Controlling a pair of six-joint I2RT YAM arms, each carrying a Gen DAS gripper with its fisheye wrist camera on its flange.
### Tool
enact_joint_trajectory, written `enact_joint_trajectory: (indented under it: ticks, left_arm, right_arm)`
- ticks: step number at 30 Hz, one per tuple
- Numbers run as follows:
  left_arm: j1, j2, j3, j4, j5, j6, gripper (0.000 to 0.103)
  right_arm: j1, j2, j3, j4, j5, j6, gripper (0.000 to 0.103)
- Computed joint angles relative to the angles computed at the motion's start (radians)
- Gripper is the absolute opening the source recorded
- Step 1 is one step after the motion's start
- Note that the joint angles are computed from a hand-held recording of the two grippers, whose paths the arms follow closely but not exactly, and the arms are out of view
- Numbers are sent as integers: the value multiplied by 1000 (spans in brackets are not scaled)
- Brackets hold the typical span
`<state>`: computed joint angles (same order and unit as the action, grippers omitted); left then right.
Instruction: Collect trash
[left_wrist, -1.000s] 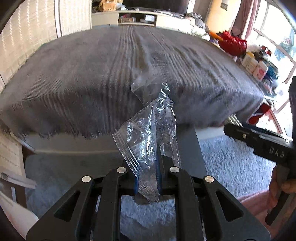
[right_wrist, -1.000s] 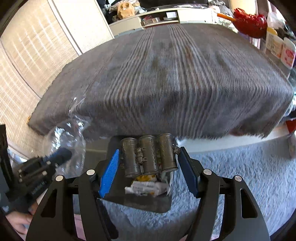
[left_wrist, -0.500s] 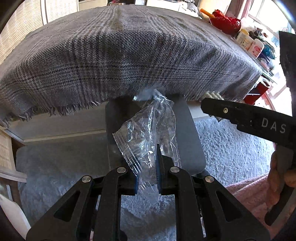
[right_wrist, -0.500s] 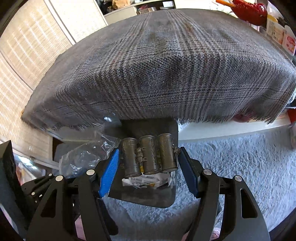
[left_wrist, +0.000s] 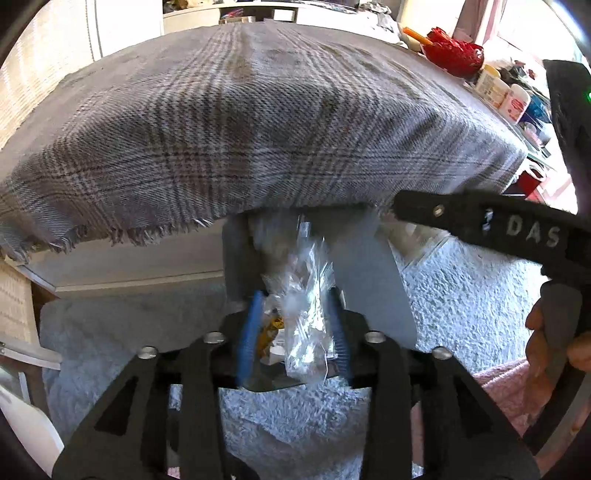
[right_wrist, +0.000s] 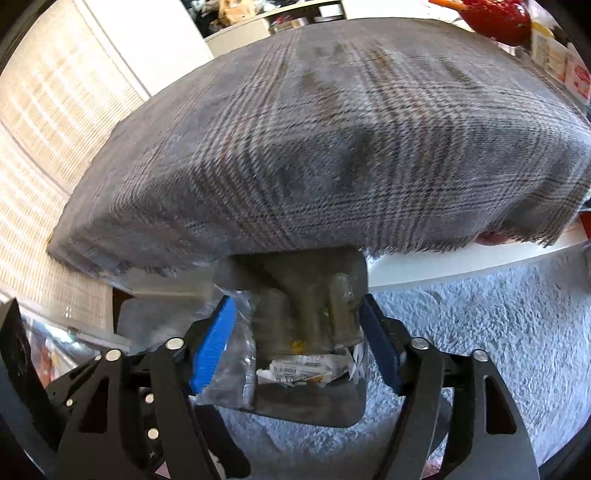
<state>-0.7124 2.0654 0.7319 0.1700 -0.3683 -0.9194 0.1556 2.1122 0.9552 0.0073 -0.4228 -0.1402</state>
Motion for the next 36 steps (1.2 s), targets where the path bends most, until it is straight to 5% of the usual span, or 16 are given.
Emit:
enact_joint_trajectory:
  ticks: [2,7,11,20,28,36]
  left_arm:
    - [-1,-10,-9,4,-12,-1,50]
    - [-3,-49,-32,-5,-55,-16,76]
    - [5,-128,-73,-11,-98,-29,95]
    - [39,-380,-112,-90,-119,37,95]
    - [24,-557,-27,-311,-365,81,95]
    - [64,-625,-42,-234,-496,217,95]
  right_arm:
    - [-10,-8,2,0,-12,7,80]
    - [-18,-57,-30,49,-3,26,100]
    - [-21,-114,-71,101,8,29,100]
    - [-63,-299,-136,180,21,28,100]
    - [-93,-398,-111,194,62,35,100]
    - [-112,-398,-67,264,81,58,100]
